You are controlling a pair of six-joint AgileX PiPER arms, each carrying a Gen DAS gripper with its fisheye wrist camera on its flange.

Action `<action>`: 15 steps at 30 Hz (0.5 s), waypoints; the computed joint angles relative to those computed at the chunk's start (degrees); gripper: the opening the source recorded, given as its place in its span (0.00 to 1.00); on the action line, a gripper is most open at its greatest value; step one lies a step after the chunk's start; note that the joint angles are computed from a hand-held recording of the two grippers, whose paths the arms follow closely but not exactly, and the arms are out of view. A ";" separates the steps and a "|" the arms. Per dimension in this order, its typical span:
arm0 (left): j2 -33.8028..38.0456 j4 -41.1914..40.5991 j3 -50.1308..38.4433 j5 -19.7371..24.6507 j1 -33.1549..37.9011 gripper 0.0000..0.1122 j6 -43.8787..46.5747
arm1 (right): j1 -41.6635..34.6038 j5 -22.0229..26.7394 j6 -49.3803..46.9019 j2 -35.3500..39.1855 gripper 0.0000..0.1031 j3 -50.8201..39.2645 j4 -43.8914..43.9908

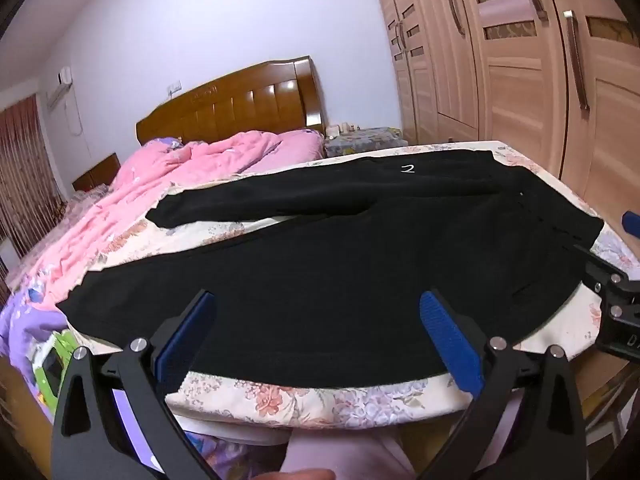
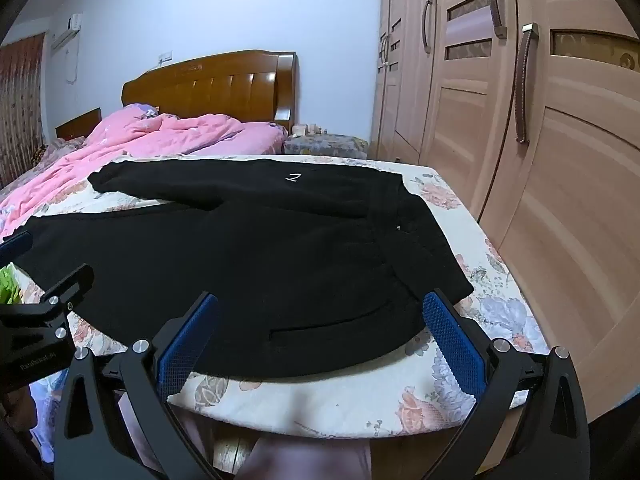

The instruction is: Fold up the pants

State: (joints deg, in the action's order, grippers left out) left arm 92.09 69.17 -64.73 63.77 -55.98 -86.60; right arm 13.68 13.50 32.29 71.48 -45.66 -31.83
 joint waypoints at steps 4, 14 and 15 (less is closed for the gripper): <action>-0.26 -3.13 -0.53 -1.33 -0.24 0.90 -0.25 | 0.44 0.08 2.86 -0.39 0.96 0.70 -3.08; -4.69 -5.57 3.83 -7.29 2.88 0.90 -1.06 | 1.80 0.69 5.39 -0.16 0.96 1.00 -5.18; -4.62 -5.68 3.73 -7.05 2.74 0.90 -1.07 | 2.06 0.62 4.63 -0.55 0.96 1.55 -4.67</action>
